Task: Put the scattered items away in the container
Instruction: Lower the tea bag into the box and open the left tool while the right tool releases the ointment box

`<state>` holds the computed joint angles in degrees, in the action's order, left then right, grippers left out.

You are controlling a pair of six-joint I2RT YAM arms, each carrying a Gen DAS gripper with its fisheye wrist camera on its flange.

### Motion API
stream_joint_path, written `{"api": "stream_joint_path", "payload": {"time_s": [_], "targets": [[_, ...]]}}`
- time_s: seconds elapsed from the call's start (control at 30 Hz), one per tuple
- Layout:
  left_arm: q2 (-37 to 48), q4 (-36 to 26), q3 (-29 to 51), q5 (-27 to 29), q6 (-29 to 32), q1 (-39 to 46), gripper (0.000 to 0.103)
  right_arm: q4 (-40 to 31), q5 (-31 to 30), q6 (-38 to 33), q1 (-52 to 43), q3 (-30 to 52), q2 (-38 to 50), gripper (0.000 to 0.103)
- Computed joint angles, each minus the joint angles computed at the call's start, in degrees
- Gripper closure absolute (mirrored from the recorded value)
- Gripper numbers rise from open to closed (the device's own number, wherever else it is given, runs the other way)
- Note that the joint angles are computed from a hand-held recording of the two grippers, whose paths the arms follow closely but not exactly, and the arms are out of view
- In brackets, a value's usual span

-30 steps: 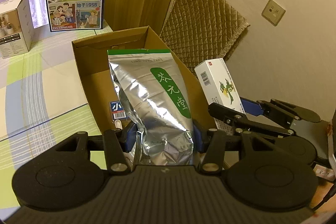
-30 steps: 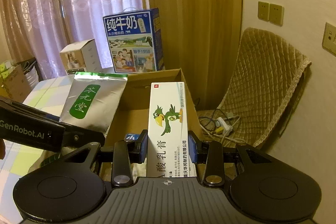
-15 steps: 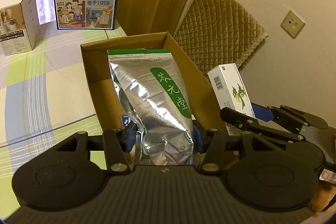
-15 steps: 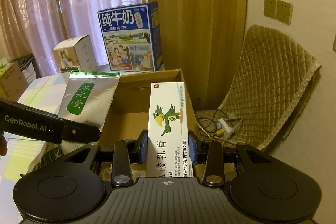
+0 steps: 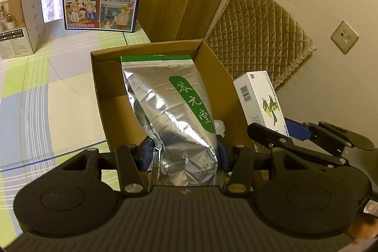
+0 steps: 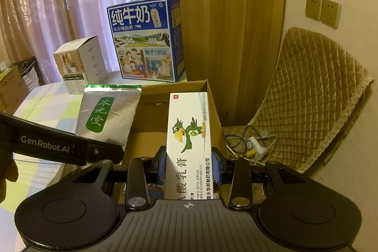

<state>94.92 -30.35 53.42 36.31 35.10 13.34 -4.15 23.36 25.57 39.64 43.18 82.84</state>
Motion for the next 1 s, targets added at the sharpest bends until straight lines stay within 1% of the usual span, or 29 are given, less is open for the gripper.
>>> {"api": "stream_joint_path", "payload": {"time_s": [0.17,0.23,0.3,0.6,0.7,0.77,1.0], "targets": [[1.79,1.55,0.86,0.07,-2.09,-0.67,0.055,0.8,-0.53,-0.41,-0.63,0.28,1.2,0.068],[2.09,2.19,1.07,-0.06,-3.02,-0.87,0.053,0.98,-0.68,-0.44,-0.84,0.28,1.45,0.068],[1.83,2.71,0.94,0.27,-3.36,-0.47,0.052,1.11,-0.72,-0.48,-0.88,0.15,1.56,0.068],[-1.32,1.7,-0.34,1.09,1.45,3.23,0.052,1.5,-1.29,0.1,-0.32,0.74,2.68,0.068],[-2.26,0.91,-0.77,1.12,3.91,4.53,0.05,1.52,-1.63,0.0,-0.27,1.46,3.53,0.068],[-2.98,0.82,-1.39,1.14,5.06,5.31,0.047,1.41,-1.81,-0.13,-0.23,2.22,4.28,0.068],[-3.45,0.12,-1.77,1.49,7.17,7.16,0.046,1.16,-2.53,-0.76,-0.26,4.77,7.1,0.068]]}}
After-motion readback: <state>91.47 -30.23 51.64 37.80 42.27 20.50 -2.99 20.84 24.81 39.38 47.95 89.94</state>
